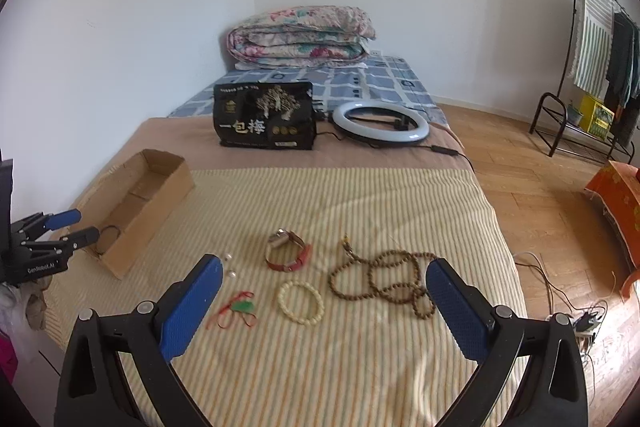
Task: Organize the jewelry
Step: 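Move both grippers back toward the remaining jewelry on the bed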
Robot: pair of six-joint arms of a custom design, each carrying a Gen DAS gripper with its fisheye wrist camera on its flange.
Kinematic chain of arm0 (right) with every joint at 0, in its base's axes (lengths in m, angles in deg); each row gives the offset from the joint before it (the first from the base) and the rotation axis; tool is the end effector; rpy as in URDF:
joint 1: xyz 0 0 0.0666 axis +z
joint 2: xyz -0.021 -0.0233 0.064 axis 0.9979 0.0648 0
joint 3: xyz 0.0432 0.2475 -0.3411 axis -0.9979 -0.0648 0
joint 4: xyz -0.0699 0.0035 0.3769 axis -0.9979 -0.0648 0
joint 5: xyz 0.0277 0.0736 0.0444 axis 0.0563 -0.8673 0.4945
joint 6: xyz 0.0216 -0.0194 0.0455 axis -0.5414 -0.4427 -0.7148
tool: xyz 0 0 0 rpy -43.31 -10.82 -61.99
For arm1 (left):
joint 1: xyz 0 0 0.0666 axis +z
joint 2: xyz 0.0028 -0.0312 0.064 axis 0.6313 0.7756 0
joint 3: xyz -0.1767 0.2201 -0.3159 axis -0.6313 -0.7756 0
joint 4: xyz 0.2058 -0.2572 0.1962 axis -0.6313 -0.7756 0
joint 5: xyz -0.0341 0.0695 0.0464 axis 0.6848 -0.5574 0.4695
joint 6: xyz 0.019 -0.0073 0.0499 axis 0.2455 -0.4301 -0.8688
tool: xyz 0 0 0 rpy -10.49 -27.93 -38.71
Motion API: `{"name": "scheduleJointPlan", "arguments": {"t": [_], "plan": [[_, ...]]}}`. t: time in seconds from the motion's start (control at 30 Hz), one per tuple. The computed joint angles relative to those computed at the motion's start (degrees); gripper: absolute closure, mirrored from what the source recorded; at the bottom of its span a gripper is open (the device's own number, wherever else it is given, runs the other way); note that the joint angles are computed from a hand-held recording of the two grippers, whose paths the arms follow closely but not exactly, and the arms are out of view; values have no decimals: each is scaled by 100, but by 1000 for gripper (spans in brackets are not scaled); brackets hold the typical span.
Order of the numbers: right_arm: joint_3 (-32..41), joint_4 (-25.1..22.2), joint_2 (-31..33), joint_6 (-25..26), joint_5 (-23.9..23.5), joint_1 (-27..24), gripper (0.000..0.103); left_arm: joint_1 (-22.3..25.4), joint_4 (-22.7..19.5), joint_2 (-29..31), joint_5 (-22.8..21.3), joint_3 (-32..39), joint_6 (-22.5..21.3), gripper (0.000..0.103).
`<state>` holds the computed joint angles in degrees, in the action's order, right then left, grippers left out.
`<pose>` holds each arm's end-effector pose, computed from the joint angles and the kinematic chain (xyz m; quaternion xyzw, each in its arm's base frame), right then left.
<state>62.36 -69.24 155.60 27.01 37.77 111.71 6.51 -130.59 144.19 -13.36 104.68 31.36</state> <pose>0.5070 0.2385 0.4541 -0.1721 0.8999 0.0723 0.3941 0.4280 -0.2577 0.4106 -0.0531 0.9266 -0.0028 0.3723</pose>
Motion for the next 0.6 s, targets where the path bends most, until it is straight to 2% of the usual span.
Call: {"name": "scheduleJointPlan", "arguments": {"t": [0.23, 0.3, 0.4, 0.6], "plan": [[-302, 23, 42, 3, -54, -147, 1, -58, 94, 505, 322, 360, -177, 47], [-325, -3, 108, -22, -92, -182, 1, -43, 85, 683, 487, 480, -195, 56], [-366, -16, 212, -83, -216, -223, 4, -25, 138, 902, 697, 605, -206, 57], [-351, -90, 468, -121, -490, -270, 17, -28, 214, 1307, 997, 853, -348, 57]]}}
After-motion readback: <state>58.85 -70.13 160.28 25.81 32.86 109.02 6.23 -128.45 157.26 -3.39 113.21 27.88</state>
